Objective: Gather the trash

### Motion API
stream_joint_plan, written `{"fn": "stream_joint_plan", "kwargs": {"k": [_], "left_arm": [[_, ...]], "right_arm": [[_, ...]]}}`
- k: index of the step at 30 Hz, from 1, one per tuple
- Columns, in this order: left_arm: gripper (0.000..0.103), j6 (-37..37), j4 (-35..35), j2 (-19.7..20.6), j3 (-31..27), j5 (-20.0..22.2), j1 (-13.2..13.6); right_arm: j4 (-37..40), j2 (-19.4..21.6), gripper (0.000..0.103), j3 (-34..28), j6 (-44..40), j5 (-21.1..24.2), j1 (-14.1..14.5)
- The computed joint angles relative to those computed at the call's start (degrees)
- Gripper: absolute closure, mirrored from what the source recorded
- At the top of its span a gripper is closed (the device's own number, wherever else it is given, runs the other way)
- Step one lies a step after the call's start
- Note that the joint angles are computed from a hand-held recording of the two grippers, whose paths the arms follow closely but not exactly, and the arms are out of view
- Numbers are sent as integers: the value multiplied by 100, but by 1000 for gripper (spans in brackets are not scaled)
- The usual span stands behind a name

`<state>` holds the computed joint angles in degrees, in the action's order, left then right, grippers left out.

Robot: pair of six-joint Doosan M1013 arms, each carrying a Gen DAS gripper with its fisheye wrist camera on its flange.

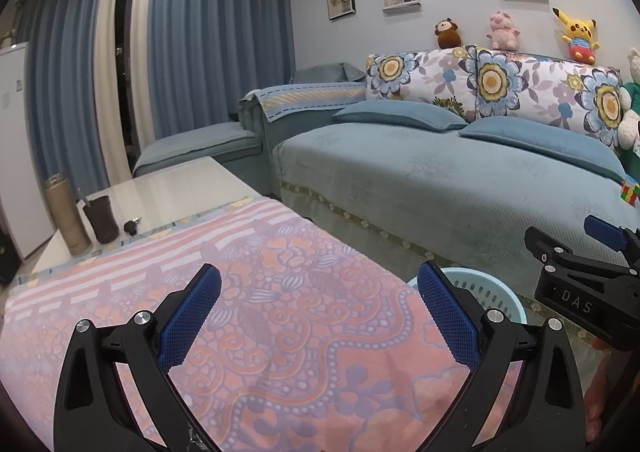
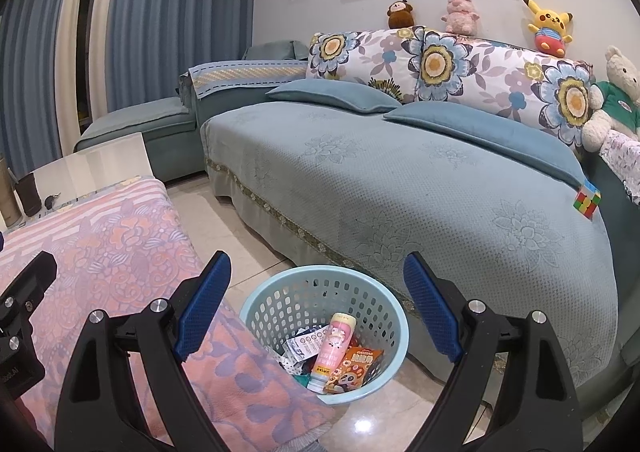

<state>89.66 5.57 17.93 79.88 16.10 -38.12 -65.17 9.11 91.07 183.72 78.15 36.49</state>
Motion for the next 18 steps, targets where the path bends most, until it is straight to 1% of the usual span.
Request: {"fn": "stream_joint_plan", "kwargs": {"k": [3,10,18], "left_arm": [[8,61,-53,2,-5,-8,6],[8,-102,118,-5,12,-67,-6],[8,-99,102,-5,8,-50,-7]], "right_arm": [[-7,2,19,-5,-5,15,10],[-80,21,19,-24,9,74,22],[-77,25,19,-36,-58,25,19]]}}
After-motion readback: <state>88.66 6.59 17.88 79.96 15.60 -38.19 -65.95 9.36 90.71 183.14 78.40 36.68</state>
